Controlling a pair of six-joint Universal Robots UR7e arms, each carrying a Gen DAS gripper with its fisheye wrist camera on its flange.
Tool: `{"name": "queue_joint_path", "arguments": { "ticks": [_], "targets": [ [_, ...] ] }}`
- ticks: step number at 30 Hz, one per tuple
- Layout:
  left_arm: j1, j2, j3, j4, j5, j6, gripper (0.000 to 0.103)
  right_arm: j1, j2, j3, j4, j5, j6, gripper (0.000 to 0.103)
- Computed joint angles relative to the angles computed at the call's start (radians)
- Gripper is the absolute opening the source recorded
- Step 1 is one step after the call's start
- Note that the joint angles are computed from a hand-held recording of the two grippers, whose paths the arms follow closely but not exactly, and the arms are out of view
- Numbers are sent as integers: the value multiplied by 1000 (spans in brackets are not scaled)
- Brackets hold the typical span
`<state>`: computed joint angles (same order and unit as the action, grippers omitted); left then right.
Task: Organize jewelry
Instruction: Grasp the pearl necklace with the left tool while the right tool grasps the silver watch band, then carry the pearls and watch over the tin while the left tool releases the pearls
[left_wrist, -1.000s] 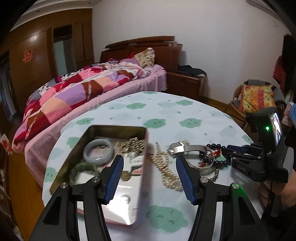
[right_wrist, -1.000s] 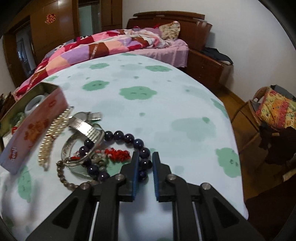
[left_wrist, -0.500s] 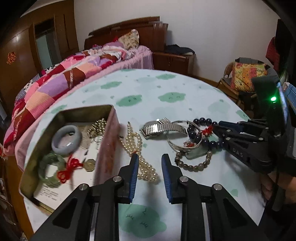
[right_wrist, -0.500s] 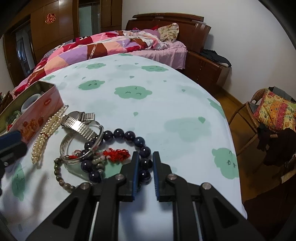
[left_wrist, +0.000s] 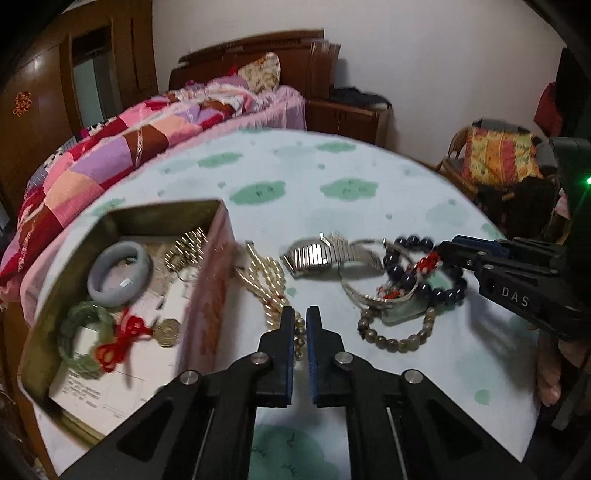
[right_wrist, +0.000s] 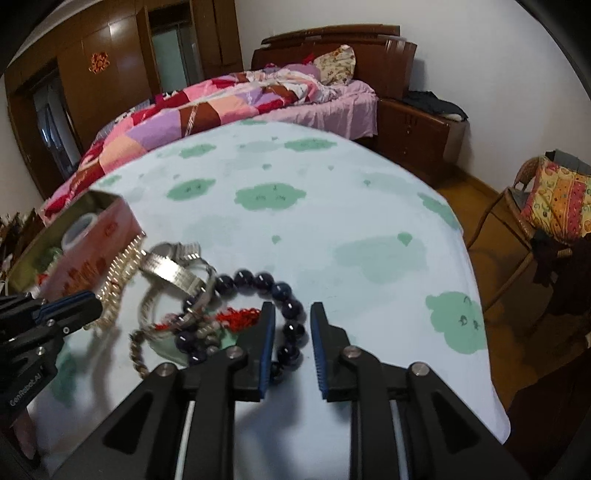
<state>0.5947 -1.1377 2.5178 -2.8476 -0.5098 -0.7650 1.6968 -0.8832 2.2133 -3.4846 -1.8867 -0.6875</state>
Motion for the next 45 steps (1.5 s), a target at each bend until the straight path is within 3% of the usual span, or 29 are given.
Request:
{"name": "queue_joint_path", "arguments": {
  "ticks": [6, 12, 20, 28, 31, 39, 45],
  "targets": [
    [-69, -54, 38, -8, 34, -15, 5, 35, -25, 8, 64, 64, 25, 24],
    [-107, -97, 57, 2, 75, -29, 5, 74, 38, -42, 128, 64, -42, 24],
    [-75, -107, 60, -33, 88, -11, 5, 124, 95, -127, 261, 39, -116, 24],
    [-21, -97, 47, -125, 107, 71, 5, 149, 155, -200, 323, -42, -186, 32],
    [-11, -99, 49, -133, 108, 73, 5, 141, 134, -205, 393, -17, -183, 32],
    [2, -98, 49, -155, 94, 90, 5, 138, 118, -202, 439, -2, -212, 32],
    [10, -95, 48, -159, 85, 94, 5, 157, 149, -215, 416, -58, -272, 35]
  ]
}}
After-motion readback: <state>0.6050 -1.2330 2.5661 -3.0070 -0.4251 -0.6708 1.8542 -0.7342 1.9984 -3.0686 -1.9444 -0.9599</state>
